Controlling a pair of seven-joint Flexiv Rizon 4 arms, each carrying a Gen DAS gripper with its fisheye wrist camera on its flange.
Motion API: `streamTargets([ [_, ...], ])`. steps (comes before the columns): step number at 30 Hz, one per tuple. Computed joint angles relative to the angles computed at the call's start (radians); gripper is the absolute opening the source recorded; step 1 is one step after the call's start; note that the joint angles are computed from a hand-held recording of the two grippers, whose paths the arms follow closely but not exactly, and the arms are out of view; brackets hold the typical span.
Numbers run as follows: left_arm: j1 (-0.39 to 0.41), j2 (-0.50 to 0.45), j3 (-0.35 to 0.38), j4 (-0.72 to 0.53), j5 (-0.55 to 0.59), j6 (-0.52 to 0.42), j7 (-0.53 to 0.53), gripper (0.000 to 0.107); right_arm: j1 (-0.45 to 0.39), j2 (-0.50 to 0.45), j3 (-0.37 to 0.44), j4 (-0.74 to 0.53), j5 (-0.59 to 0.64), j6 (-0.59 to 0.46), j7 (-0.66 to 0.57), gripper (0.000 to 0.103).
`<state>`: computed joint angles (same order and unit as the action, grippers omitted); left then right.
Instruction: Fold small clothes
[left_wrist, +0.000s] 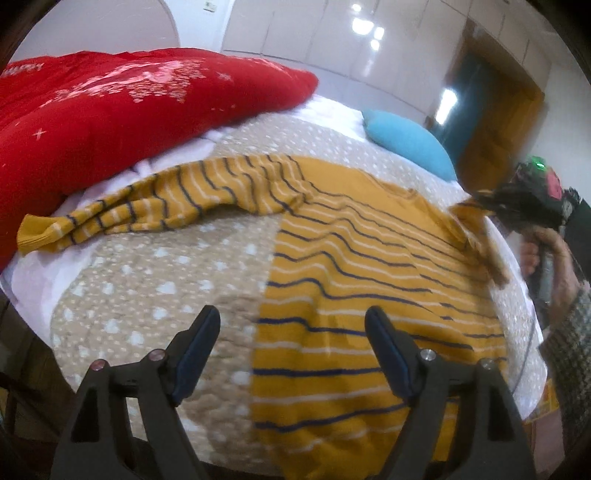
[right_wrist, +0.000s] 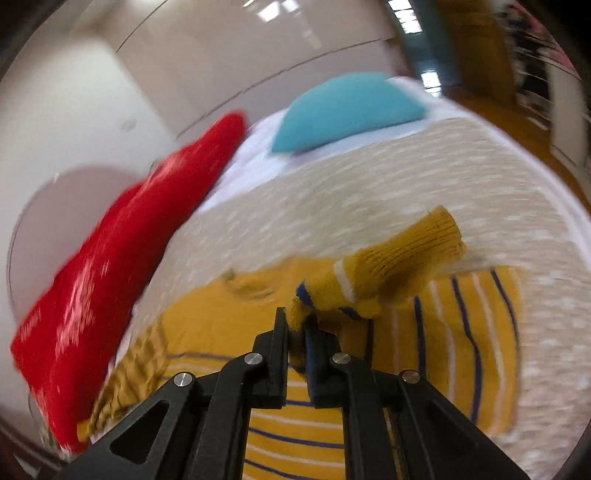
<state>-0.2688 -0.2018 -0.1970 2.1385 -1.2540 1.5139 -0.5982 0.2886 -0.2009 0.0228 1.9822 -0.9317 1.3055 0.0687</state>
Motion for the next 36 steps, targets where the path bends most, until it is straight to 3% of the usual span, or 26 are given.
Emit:
streamTargets([
  [3,0.01,0.0,0.005,-0.001,-0.063,-0.006,0.034,0.08,0.04,-0.137,0.036,-0.133,0.118,-0.031,-0.136,0.008],
  [8,0.012,-0.007,0.027,-0.006,-0.163,-0.025,0.084,0.08,0.125,-0.283,0.046,-0.291,0.217,-0.153,-0.342,0.008],
  [13,0.005,-0.017,0.051,-0.011,-0.208,-0.047,0.102,0.08,0.159,-0.328,0.12,-0.356,0.301,-0.278,-0.719,0.016],
  [16,0.001,-0.022,0.058,-0.014,-0.23,-0.054,0.117,0.08,0.169,-0.295,0.151,-0.327,0.349,-0.293,-0.884,0.022],
  [19,0.0,-0.029,0.063,-0.018,-0.233,-0.063,0.113,0.08,0.207,-0.233,0.103,-0.262,0.338,-0.272,-0.867,0.033],
  [24,0.01,-0.037,0.069,-0.02,-0.213,-0.074,0.078,0.08,0.215,-0.191,0.05,-0.223,0.342,-0.191,-0.716,0.033],
  [28,0.023,-0.034,0.077,-0.019,-0.23,-0.048,0.067,0.08,0.225,-0.229,0.051,-0.261,0.36,-0.16,-0.665,0.033],
  [32,0.041,-0.03,0.096,-0.024,-0.302,-0.019,0.074,0.08,0.234,-0.31,0.103,-0.353,0.438,-0.134,-0.722,0.033],
  [36,0.037,-0.023,0.13,-0.025,-0.398,0.027,0.106,0.08,0.27,-0.435,0.191,-0.542,0.526,-0.182,-0.912,0.041],
])
